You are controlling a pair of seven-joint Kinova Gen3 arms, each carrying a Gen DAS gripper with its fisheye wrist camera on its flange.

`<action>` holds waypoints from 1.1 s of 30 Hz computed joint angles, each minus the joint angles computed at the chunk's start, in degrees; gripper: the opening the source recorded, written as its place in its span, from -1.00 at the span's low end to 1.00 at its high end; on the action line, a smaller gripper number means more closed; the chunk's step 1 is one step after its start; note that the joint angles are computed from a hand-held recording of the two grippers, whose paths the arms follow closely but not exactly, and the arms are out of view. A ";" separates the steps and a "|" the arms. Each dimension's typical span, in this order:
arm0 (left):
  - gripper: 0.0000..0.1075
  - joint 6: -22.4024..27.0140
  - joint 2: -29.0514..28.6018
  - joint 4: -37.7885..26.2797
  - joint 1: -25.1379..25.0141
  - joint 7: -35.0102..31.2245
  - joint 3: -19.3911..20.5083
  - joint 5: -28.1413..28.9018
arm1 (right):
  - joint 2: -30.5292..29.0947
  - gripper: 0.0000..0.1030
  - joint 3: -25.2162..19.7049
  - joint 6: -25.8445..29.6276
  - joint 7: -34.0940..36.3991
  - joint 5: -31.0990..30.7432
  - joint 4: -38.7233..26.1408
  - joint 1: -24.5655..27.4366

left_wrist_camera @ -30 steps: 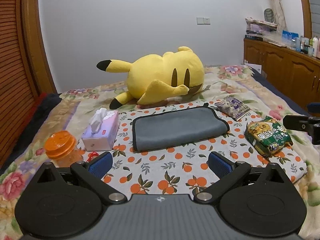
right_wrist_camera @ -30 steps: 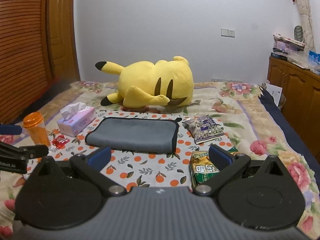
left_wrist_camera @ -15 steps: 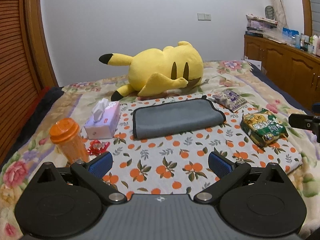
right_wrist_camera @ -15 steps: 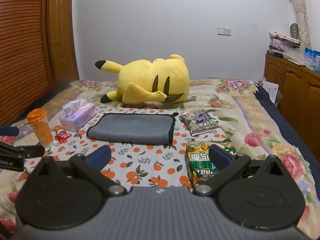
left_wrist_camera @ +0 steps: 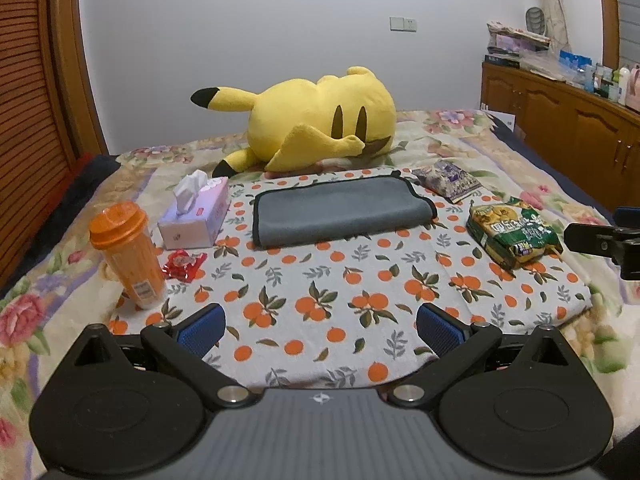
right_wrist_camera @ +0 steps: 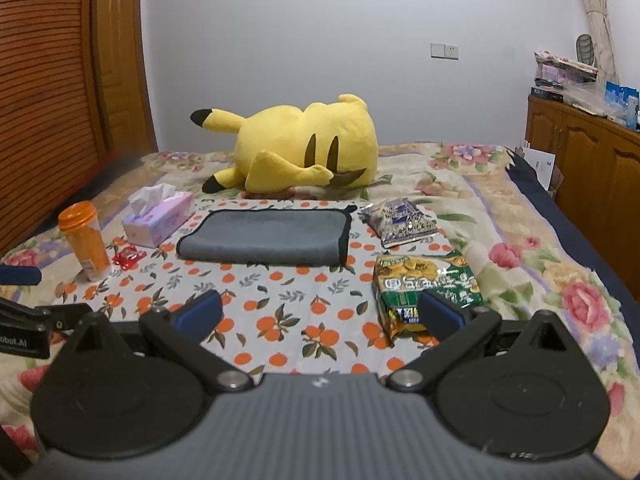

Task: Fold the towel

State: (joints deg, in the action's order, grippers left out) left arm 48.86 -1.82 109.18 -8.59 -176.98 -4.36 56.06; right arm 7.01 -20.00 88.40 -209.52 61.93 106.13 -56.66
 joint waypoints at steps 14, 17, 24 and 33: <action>0.92 -0.87 -0.13 3.31 -0.23 -1.21 -0.21 -0.30 | 1.42 1.00 0.16 -1.63 -3.19 -0.92 0.67 -1.35; 0.92 -1.04 -0.36 4.06 -0.39 -2.17 -0.47 0.04 | 1.63 1.00 0.20 -2.13 -3.73 -0.90 1.01 -1.69; 0.92 -2.17 -0.41 5.29 -0.55 -3.41 -0.68 0.20 | 2.60 1.00 0.45 -1.62 -3.31 -1.16 0.87 -2.50; 0.92 -2.33 -0.54 6.29 -1.06 -5.05 -1.07 2.19 | 3.98 1.00 1.28 -1.99 -1.59 -1.65 0.49 -2.86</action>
State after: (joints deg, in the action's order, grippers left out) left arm 46.53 -2.36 115.47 -9.65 -182.03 -5.43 58.25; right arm 10.99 -18.72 86.41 -211.12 60.28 106.62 -59.52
